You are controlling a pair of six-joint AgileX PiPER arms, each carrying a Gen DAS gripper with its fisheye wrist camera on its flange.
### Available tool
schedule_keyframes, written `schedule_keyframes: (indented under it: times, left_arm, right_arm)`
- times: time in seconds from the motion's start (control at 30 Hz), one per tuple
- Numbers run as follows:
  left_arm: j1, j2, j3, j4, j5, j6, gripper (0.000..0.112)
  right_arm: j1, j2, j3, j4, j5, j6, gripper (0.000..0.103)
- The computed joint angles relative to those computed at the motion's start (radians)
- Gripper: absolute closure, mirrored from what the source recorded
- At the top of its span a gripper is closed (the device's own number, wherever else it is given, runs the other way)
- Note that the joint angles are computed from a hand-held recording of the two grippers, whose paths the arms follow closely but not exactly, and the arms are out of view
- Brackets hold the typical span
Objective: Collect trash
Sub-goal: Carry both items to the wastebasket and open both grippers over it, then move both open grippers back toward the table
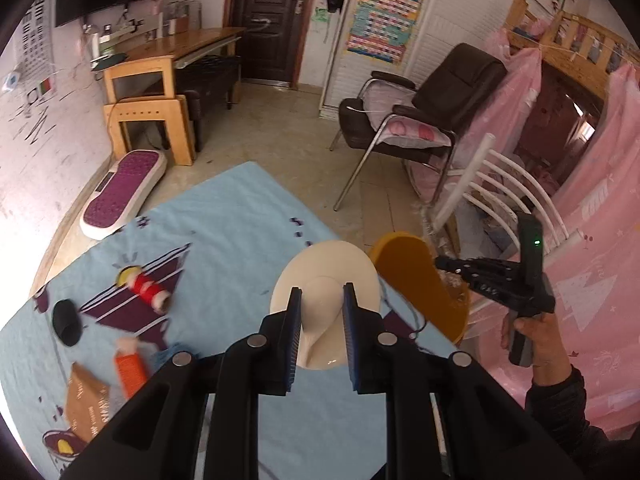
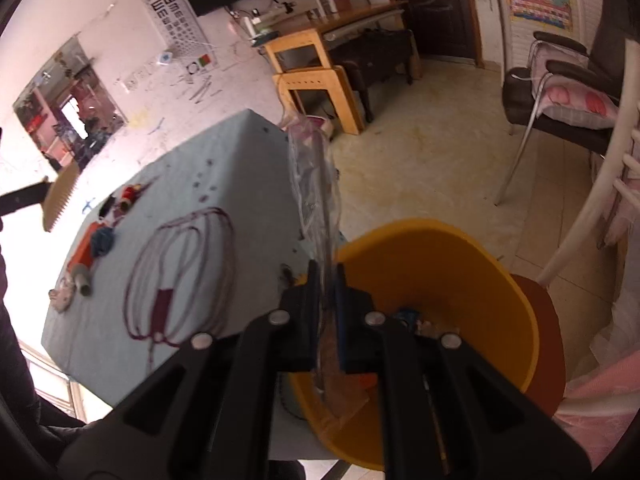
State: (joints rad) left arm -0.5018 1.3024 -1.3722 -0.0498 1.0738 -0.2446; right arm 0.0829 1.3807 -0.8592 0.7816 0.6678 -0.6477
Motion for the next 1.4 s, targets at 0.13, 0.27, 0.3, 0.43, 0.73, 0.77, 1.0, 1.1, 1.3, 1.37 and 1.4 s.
schedule_keyframes:
  times: [0.13, 0.27, 0.3, 0.43, 0.73, 0.77, 1.0, 1.1, 1.3, 1.37, 1.4]
  left_arm:
    - [-0.129, 0.175, -0.116, 0.016, -0.037, -0.06, 0.096]
    - [-0.211, 0.35, -0.241, 0.016, -0.046, -0.099, 0.096]
    - [-0.227, 0.399, -0.273, 0.013, -0.047, -0.106, 0.096]
    - [-0.259, 0.541, -0.382, 0.015, -0.033, -0.154, 0.096]
    - [-0.303, 0.671, -0.472, 0.07, -0.024, -0.24, 0.069]
    - [-0.304, 0.663, -0.46, 0.066, -0.036, -0.245, 0.06]
    - [-0.287, 0.523, -0.3, 0.122, -0.113, -0.292, 0.049]
    - [-0.27, 0.41, -0.186, 0.171, -0.142, -0.333, 0.048]
    - [-0.172, 0.095, 0.068, 0.296, -0.128, -0.416, 0.04]
    - [-0.104, -0.007, 0.132, 0.311, -0.097, -0.404, 0.038]
    - [-0.059, -0.059, 0.163, 0.313, -0.078, -0.386, 0.038]
  right_arm:
    - [-0.06, 0.06, 0.051, 0.072, -0.049, -0.082, 0.096]
    - [-0.129, 0.098, 0.088, 0.142, -0.054, -0.167, 0.094]
    - [-0.146, 0.097, 0.1, 0.167, -0.057, -0.198, 0.087]
    - [-0.248, 0.095, 0.149, 0.295, -0.027, -0.359, 0.043]
    - [-0.395, 0.053, 0.186, 0.375, 0.038, -0.445, 0.042]
    - [-0.397, 0.048, 0.184, 0.373, 0.042, -0.44, 0.042]
    - [-0.34, 0.005, 0.168, 0.339, 0.04, -0.397, 0.042]
    - [-0.264, -0.034, 0.153, 0.306, 0.022, -0.339, 0.025]
    - [-0.037, -0.097, 0.07, 0.193, -0.037, -0.145, 0.013]
    - [0.062, -0.097, 0.02, 0.148, -0.055, -0.073, 0.012]
    - [0.118, -0.096, -0.005, 0.117, -0.064, -0.033, 0.01]
